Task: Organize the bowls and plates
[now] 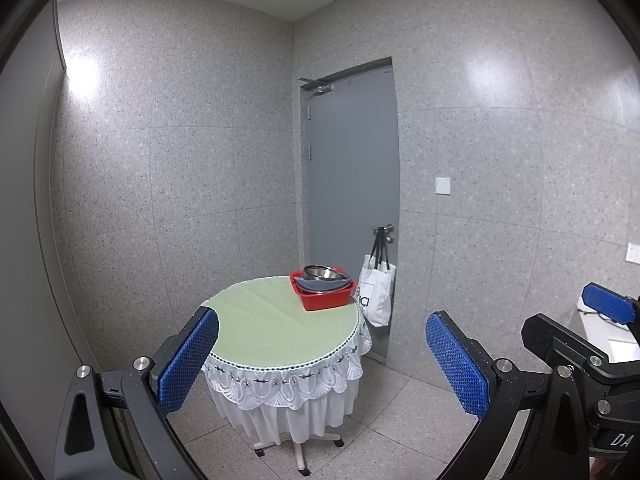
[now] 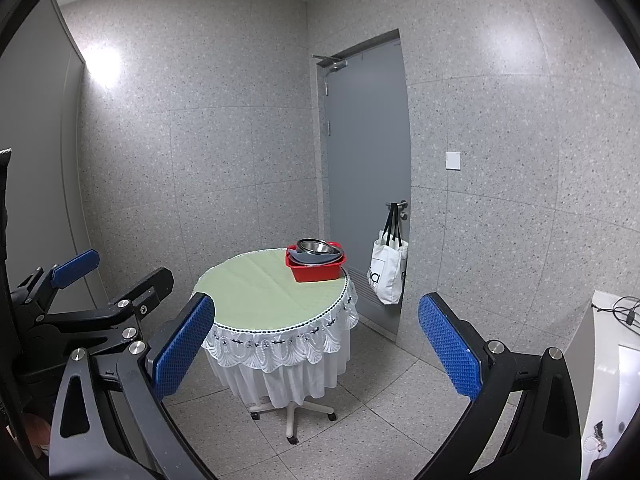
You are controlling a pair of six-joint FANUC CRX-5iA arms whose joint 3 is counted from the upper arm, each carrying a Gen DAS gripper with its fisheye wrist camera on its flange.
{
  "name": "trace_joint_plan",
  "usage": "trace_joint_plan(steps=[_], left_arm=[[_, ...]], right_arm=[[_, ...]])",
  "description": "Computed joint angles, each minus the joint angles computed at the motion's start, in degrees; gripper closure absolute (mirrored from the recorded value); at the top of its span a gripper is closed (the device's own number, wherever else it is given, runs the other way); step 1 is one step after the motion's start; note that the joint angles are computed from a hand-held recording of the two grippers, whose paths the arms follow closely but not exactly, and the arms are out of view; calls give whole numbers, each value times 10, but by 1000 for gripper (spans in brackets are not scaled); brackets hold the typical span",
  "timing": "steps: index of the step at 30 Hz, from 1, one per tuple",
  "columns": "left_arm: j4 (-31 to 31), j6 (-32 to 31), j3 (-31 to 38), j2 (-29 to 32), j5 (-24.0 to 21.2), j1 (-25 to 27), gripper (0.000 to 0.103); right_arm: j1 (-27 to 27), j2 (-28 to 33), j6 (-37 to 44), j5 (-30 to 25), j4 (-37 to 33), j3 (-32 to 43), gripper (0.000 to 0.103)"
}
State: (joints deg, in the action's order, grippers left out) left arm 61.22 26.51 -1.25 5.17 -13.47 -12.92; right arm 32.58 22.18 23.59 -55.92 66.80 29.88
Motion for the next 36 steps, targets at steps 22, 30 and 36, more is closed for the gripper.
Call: trace_joint_plan(steps=[22, 30, 36], left_arm=[[29, -27, -8, 7, 22, -11, 0], [35, -32, -9, 8, 23, -12, 0], [30, -27, -7, 10, 25, -12, 1]], right_arm=[[-5, 4, 6, 7, -7, 5, 0], [-9, 5, 10, 13, -10, 6, 0], [-11, 6, 11, 14, -13, 7, 0]])
